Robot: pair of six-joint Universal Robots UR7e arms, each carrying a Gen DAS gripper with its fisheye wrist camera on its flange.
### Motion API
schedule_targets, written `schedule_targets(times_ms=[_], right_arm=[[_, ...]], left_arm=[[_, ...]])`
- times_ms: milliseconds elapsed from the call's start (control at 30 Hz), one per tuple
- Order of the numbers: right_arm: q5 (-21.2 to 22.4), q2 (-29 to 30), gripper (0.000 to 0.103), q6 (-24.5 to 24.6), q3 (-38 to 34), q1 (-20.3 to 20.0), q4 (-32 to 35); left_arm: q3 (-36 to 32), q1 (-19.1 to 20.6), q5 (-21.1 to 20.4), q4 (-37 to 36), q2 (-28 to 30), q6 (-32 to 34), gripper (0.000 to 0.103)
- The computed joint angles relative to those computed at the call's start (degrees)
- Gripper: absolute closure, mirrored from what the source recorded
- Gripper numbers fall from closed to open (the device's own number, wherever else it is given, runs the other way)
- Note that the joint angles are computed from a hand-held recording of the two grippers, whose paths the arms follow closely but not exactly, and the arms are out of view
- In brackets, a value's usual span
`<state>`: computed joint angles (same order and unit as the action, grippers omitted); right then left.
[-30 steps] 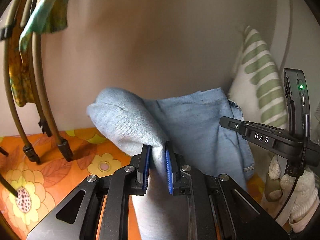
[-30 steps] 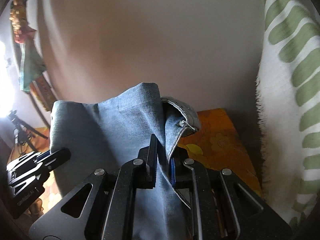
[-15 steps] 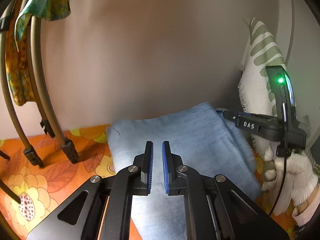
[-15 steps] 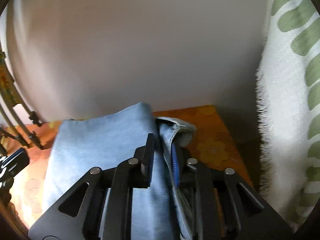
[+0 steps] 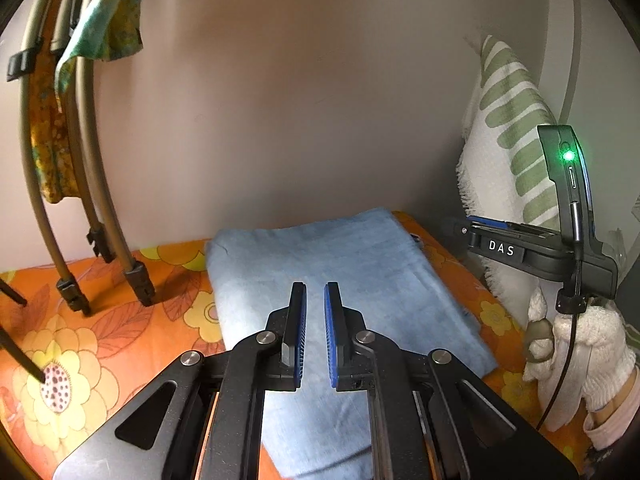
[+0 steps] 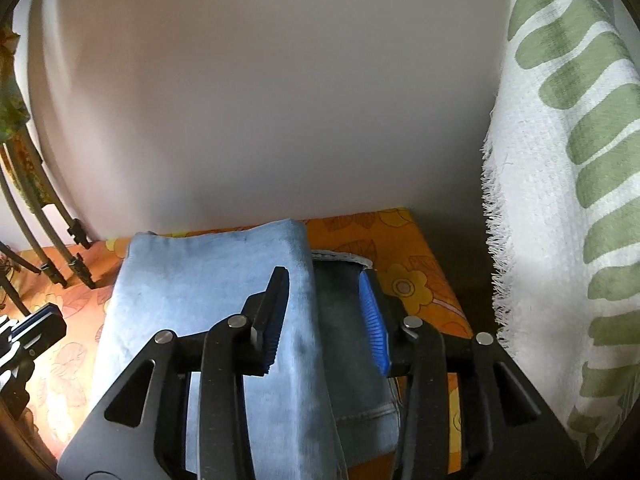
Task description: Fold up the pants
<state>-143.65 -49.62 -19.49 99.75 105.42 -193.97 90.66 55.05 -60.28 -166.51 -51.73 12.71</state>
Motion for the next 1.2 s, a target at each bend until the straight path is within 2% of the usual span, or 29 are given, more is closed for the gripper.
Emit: schedule_targets(times_ms=[33, 400, 467, 667, 767, 800, 867, 1000, 1033, 1133, 1200], right_arm=[[-0.34, -0.14, 0.058, -0.05, 0.3, 0.31, -0.25], [-2.3, -4.19, 0.056, 4.04, 6.43, 3.62, 0.46], [-2.44, -5.39, 0.047, 4.98, 8.14, 4.45, 0.5], [-3.67, -7.75, 0.044, 7.03, 11.89, 6.88, 0.58], [-4.1, -8.85, 0.037, 8.95, 13.94, 8.11, 0.6], [-4.38, -9.07, 0.037, 9.54, 14.38, 8.54, 0.91], [-5.14, -9.56, 0.037, 10.81, 15.51, 9.66, 1.46], [-7.65, -9.71, 0.036, 12.7, 16.96, 12.62, 2.31], [-7.93, -9.89, 0.033, 13.63, 17.36, 13.44, 2.76], [-9.47, -9.92, 0.021, 15.61, 18.34, 16.35, 2.44], [-11.4, -9.38, 0.018, 16.24, 18.35, 18.53, 2.53]], left_arm=[[0.54, -0.22, 0.14, -0.13, -0.4, -0.07, 0.096], [7.4, -2.72, 1.36, 1.17, -6.85, -3.14, 0.095], [8.76, -3.31, 1.59, 1.41, -8.19, -3.63, 0.095], [12.31, -4.57, 1.78, 2.42, -11.83, -6.48, 0.095], [14.01, -5.18, 2.11, 3.44, -13.57, -7.96, 0.095], [14.94, -5.51, 2.31, 3.62, -14.5, -8.45, 0.093], [16.48, -6.15, 2.69, 3.87, -16.16, -9.34, 0.08], [19.73, -7.71, 3.36, 4.95, -20.19, -11.31, 0.076], [20.32, -8.06, 3.34, 5.71, -21.2, -11.86, 0.074], [22.49, -9.64, 3.36, 8.29, -24.91, -13.81, 0.054], [24.3, -11.09, 4.45, 8.93, -27.33, -14.92, 0.051]])
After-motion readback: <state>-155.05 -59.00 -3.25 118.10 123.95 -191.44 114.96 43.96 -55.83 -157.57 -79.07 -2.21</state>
